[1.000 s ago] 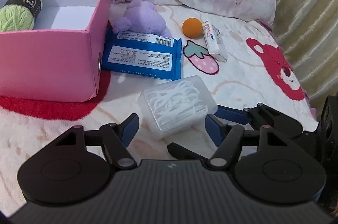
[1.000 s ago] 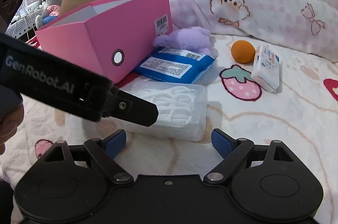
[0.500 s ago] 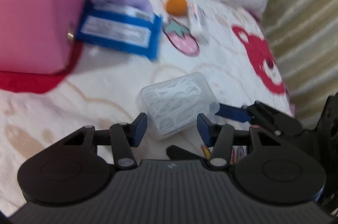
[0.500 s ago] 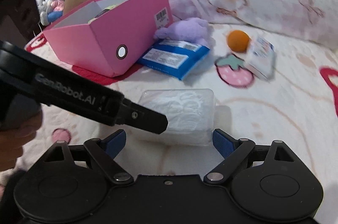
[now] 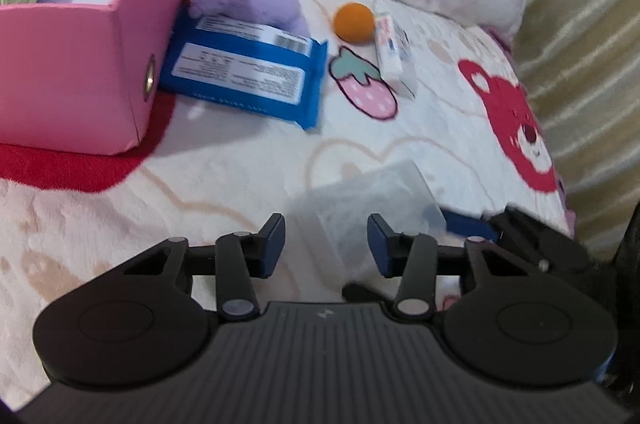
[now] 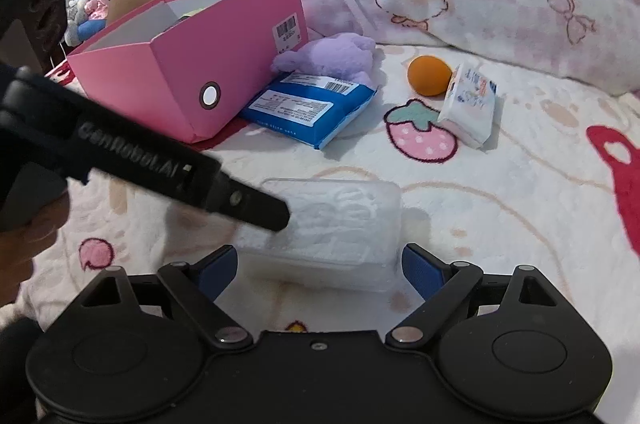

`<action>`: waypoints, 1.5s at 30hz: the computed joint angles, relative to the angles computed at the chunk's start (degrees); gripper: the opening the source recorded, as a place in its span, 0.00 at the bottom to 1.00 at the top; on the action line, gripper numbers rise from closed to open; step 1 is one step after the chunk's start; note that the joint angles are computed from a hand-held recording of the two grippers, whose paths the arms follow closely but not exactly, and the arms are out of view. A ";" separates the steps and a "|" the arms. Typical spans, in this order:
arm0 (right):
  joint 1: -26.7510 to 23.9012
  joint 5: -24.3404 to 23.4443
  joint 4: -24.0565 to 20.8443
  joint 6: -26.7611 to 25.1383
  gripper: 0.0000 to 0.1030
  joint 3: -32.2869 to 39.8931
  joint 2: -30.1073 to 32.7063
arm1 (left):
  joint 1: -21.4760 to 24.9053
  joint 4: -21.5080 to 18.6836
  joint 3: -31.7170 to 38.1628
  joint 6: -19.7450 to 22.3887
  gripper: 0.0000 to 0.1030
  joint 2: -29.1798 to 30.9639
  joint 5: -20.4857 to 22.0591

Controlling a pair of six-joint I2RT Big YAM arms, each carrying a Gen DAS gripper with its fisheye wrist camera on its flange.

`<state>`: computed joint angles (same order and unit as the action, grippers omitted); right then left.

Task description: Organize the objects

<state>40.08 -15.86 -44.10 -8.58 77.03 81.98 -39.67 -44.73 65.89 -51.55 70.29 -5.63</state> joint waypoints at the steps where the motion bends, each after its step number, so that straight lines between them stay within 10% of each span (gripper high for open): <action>1: 0.18 0.25 0.31 0.28 0.91 -0.01 0.21 | 0.46 0.63 -0.30 -0.28 0.39 -0.09 0.67; 27: 2.85 8.21 1.87 -1.02 0.93 -0.46 1.81 | -2.96 5.03 -2.01 -1.21 0.41 0.66 -3.32; 45: 1.42 1.70 -1.22 1.53 0.91 -0.41 -0.27 | -5.42 3.15 -3.58 -2.71 0.38 -4.00 -4.67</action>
<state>41.50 -14.16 -45.31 -7.04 76.62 81.71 -45.09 -41.58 62.31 -54.27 66.28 -10.30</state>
